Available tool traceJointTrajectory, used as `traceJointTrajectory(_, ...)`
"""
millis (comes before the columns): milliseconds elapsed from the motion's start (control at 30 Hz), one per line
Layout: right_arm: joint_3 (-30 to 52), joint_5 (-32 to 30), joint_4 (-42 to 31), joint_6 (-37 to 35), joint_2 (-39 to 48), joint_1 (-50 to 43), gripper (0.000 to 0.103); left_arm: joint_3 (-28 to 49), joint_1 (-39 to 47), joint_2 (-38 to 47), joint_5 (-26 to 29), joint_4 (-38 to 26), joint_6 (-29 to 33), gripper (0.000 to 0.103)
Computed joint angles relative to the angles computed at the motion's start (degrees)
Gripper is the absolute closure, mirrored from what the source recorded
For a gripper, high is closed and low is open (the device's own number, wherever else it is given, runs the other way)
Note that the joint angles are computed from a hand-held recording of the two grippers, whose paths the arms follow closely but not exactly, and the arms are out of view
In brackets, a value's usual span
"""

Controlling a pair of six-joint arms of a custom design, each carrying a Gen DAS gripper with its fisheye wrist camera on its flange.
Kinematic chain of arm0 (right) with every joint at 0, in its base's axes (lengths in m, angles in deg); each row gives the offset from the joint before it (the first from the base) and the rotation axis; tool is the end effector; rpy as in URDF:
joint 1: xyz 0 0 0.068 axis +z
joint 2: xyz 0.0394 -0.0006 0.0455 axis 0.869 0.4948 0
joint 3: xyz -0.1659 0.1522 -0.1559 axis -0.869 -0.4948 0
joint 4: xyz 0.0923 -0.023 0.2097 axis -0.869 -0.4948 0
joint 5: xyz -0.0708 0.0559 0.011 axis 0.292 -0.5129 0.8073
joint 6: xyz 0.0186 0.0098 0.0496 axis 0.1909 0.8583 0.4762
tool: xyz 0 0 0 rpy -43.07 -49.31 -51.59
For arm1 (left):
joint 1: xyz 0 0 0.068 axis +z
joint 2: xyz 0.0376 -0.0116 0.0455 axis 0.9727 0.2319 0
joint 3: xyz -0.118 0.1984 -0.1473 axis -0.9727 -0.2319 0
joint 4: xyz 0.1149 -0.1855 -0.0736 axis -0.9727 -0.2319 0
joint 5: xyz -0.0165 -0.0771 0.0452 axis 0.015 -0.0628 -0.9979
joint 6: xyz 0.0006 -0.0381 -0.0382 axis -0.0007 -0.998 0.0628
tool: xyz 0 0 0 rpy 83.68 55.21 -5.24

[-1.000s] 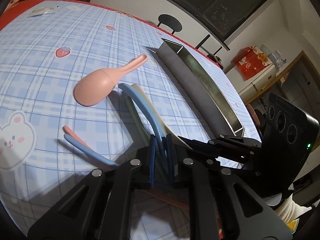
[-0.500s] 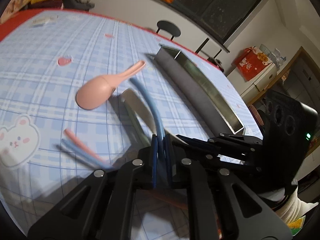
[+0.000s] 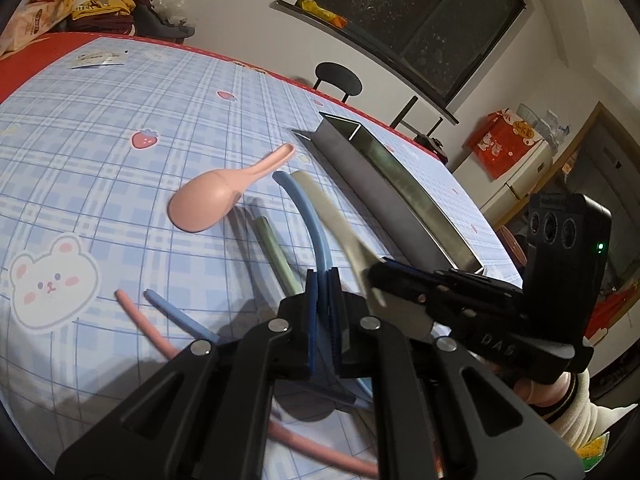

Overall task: Organize utensils
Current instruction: 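Lift the white spoon with the right gripper while the left gripper lifts the blue spoon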

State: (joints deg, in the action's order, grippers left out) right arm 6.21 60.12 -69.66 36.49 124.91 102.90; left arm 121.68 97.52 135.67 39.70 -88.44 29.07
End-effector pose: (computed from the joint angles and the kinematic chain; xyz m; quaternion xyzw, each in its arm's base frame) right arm 0.1889 0.1539 0.1455 0.0879 0.9016 0.1185 0.4067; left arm 0.2375 0.0603 0.1571 0.2872 0.8450 -0.3774 0.2470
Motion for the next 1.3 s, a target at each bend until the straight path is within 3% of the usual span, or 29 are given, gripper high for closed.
traceJointTrajectory(833, -2.0, -0.1, 3.7, -0.8, -1.3, -0.2, 0.095, 1.0, 2.2, 0.8, 2.1, -1.0, 0.1, 0.094)
traceJointTrajectory(967, -3.0, -0.4, 4.9, -0.7, -2.4, -0.4, 0.095, 0.8, 2.8, -0.1, 2.5, 0.3, -2.2, 0.094)
traceJointTrajectory(1167, -7.0, -1.4, 4.2, -2.2, -14.6, -1.9, 0.095, 3.0, 3.7, 0.0, 3.7, -2.4, -3.5, 0.094)
traceJointTrajectory(1300, -9.2, 0.4, -3.3, -4.9, -25.8, -5.3, 0.095, 3.3, 2.7, -3.1, 5.1, -4.7, -4.3, 0.094)
